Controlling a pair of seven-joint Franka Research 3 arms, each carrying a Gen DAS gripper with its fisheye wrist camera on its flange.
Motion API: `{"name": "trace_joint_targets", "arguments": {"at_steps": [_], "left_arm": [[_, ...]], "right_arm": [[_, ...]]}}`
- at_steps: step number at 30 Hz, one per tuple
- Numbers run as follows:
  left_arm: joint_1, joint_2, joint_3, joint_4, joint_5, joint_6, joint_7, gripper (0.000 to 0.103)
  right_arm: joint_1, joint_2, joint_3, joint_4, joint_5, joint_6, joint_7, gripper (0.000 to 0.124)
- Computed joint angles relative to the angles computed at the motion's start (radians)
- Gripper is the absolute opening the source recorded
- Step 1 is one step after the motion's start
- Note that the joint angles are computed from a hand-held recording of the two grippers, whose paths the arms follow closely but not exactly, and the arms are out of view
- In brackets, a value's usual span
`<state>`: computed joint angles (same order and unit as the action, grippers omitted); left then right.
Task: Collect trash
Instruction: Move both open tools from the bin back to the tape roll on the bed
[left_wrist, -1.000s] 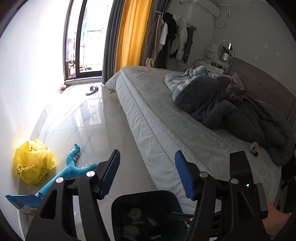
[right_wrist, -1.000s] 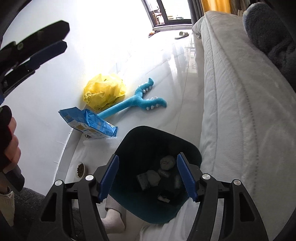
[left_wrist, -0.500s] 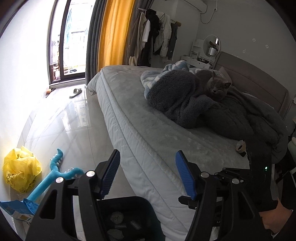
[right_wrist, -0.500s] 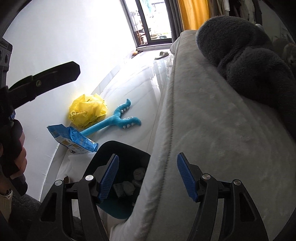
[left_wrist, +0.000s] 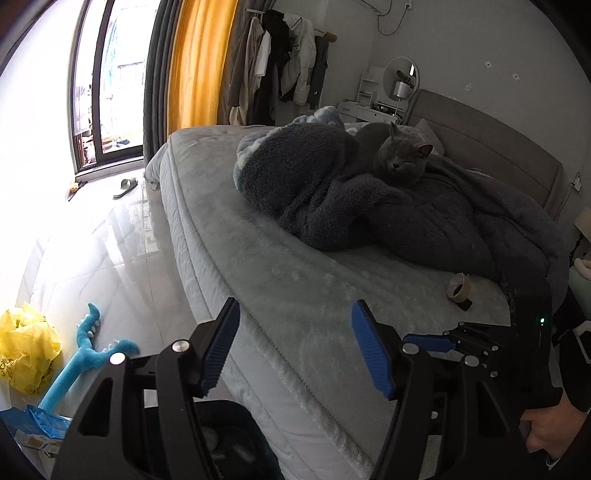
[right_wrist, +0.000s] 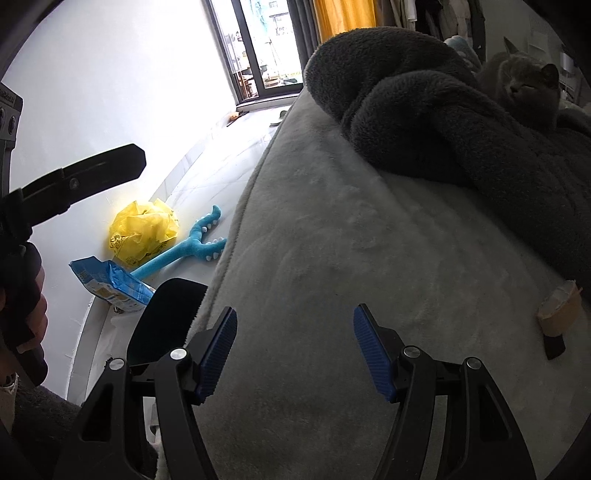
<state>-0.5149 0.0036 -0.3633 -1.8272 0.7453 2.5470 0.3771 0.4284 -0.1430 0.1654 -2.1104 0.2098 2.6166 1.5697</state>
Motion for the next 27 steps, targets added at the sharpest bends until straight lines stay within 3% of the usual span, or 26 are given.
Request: {"name": "trace_joint_targets", "arguments": {"at_steps": [12, 20, 27], "left_arm": [[-0.078, 0.153, 0.016, 0.168, -0.001, -0.024, 0.046, 0.071], [-0.152, 0.285, 0.050, 0.322, -0.018, -0.053, 0.149, 0.071], [-0.203, 0.416, 0.071, 0.478, -0.109, -0.040, 0.278, 0.071]], "right_arm": [[-0.061, -0.107, -0.029, -0.113, -0.018, 0.028, -0.016, 0.067], [-0.110, -0.173, -0.051, -0.182, -0.012, 0.052, -0.036, 0.067], [-0.156, -0.221, -0.068, -0.231, -0.018, 0.059, -0.062, 0.066]]}}
